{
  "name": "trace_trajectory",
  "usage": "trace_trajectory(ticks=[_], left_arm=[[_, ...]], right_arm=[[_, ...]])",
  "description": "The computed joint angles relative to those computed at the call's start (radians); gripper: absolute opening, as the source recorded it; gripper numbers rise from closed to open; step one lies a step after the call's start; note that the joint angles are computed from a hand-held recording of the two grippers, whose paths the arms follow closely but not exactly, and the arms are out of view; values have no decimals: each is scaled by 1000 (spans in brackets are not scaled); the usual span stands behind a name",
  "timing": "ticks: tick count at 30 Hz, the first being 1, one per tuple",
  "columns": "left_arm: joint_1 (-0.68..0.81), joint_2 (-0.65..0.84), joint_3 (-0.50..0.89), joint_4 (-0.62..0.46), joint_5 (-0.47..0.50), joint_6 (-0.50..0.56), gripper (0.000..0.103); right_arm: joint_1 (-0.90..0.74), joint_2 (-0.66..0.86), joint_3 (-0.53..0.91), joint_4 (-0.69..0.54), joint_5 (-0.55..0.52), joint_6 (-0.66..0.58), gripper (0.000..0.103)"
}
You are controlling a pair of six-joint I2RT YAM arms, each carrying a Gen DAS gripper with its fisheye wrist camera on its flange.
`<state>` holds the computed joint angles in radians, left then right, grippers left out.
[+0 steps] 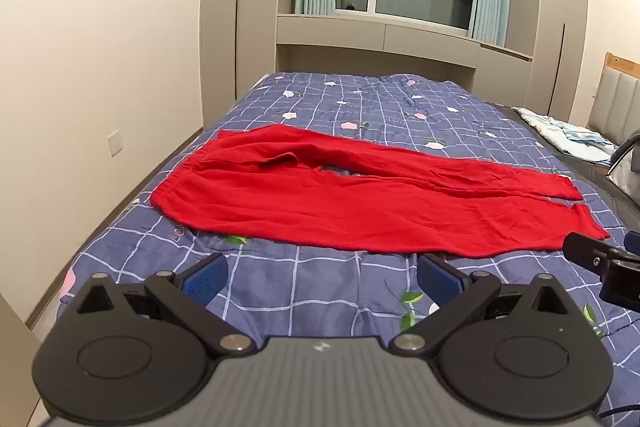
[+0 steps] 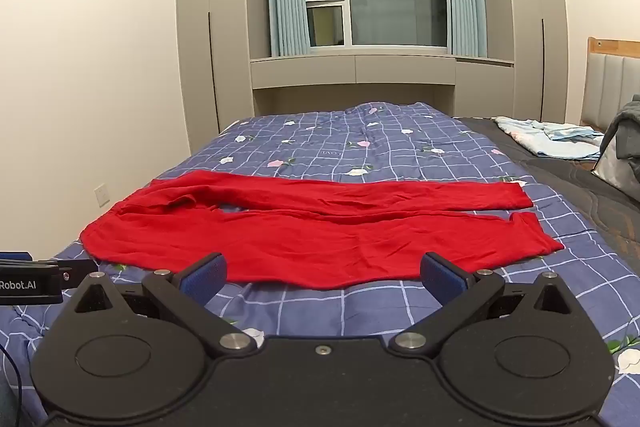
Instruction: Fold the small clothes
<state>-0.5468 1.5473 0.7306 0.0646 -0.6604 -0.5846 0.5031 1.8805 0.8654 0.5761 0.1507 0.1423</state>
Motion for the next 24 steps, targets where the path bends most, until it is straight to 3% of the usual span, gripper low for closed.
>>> trace_trajectory(ticks=[24], left_arm=[[-3,-1,5,-11,9,-3,102]], right_arm=[[0,-3,1,-5,0,4,103]])
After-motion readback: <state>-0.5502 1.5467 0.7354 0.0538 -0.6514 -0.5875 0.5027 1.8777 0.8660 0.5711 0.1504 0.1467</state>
